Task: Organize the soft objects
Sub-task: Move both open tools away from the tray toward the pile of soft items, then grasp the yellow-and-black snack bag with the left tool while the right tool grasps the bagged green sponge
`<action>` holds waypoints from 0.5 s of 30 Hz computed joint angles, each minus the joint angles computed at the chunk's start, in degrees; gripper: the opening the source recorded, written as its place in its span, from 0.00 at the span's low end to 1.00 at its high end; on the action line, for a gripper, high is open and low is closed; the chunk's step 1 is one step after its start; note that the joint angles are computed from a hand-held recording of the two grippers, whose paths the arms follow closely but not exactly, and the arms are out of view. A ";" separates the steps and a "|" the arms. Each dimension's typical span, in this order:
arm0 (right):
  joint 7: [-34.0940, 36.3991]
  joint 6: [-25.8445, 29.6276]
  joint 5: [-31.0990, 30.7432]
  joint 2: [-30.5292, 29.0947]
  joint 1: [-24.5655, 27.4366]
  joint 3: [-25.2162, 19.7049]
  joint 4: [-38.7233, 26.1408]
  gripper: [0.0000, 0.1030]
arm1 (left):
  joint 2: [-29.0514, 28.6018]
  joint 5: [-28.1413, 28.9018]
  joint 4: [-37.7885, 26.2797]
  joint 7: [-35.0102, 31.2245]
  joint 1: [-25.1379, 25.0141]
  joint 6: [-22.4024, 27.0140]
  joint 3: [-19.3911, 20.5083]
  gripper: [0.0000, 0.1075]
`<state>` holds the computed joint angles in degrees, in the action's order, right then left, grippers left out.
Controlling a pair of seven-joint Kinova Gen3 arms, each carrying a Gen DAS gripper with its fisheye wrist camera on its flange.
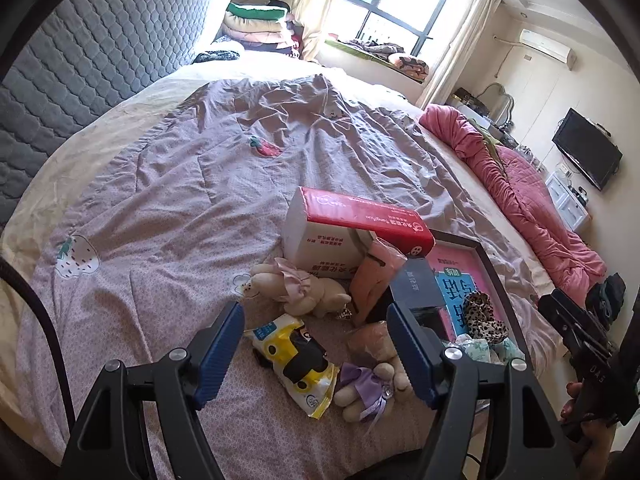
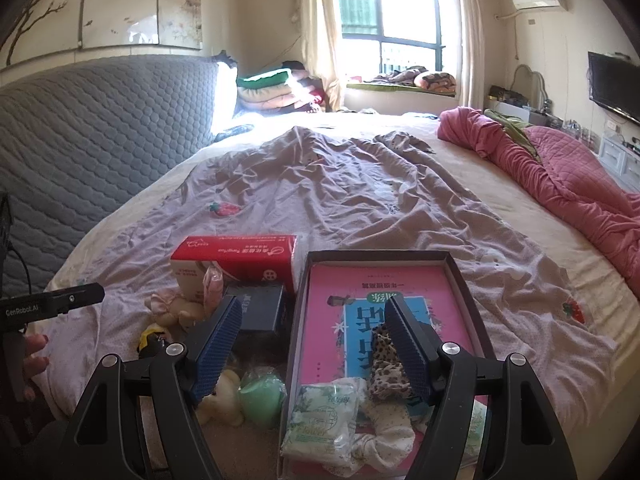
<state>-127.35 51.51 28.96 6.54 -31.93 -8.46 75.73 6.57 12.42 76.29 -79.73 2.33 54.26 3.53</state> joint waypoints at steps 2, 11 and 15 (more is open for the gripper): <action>3.19 0.74 -2.58 0.65 0.56 -0.36 -0.83 0.73 | -0.24 -0.01 0.47 0.08 -0.13 0.23 -0.15 0.68; 11.73 4.85 -4.67 3.14 -1.76 -0.40 -2.21 0.73 | 0.03 -1.85 1.42 2.12 -0.15 1.78 -0.53 0.68; 13.88 4.75 -6.43 3.45 -1.71 -0.21 -2.08 0.73 | 0.46 -3.42 1.07 3.38 0.46 2.87 -0.36 0.68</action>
